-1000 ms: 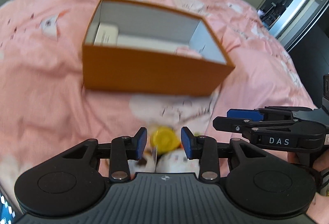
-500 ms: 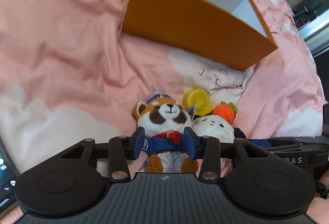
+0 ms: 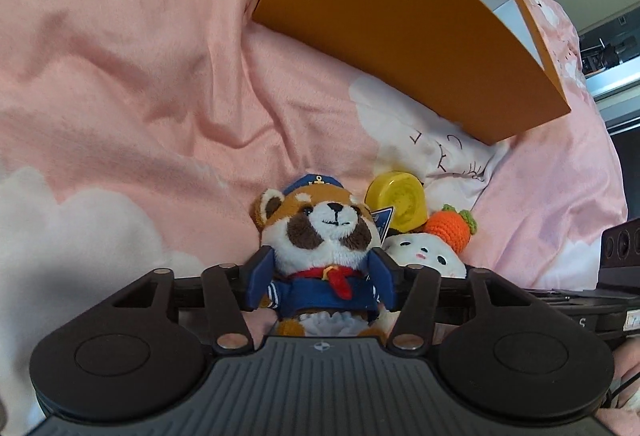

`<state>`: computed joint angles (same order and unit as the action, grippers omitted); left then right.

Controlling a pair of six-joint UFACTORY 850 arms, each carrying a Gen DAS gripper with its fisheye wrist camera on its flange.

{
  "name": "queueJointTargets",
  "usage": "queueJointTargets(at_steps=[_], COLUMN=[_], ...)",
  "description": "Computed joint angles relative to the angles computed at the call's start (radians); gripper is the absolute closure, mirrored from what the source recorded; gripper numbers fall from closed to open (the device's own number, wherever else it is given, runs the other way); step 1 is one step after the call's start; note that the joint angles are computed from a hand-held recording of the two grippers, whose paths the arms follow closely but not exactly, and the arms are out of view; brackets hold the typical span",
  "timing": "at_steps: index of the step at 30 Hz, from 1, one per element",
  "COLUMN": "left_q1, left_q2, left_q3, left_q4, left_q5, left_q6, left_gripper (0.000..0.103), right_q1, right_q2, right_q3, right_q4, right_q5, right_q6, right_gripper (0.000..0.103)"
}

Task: Organize objects
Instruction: 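Grasp the raccoon plush with the left gripper while the right grasps the white plush, then lift and carry the raccoon plush and white plush over the orange box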

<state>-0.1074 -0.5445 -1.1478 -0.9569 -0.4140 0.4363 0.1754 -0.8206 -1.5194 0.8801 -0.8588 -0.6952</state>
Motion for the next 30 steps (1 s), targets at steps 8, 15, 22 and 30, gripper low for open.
queueJointTargets(at_steps=[8,15,22,30], left_q1=[0.005,-0.007,-0.024,-0.068], left_q2=[-0.029,-0.067,0.031,0.019], left_q3=[-0.017,-0.046,0.039,-0.023], left_q4=[-0.026,-0.06,-0.32,-0.309], left_q5=[-0.024,-0.053,0.072,0.259], left_q6=[0.022,0.07,0.391,0.492], left_gripper=[0.028,0.033,0.039,0.039], right_q1=[0.015,0.038,0.026,0.052], right_q2=[0.073,0.152,0.164,0.104], right_q3=[0.059,0.133,0.127,0.022], right_q4=[-0.004,-0.024,0.105,0.068], right_q5=[0.1,0.347,0.359,0.368], right_q6=[-0.112,-0.205,-0.427,-0.659], right_gripper=[0.038,0.038,0.038,0.038])
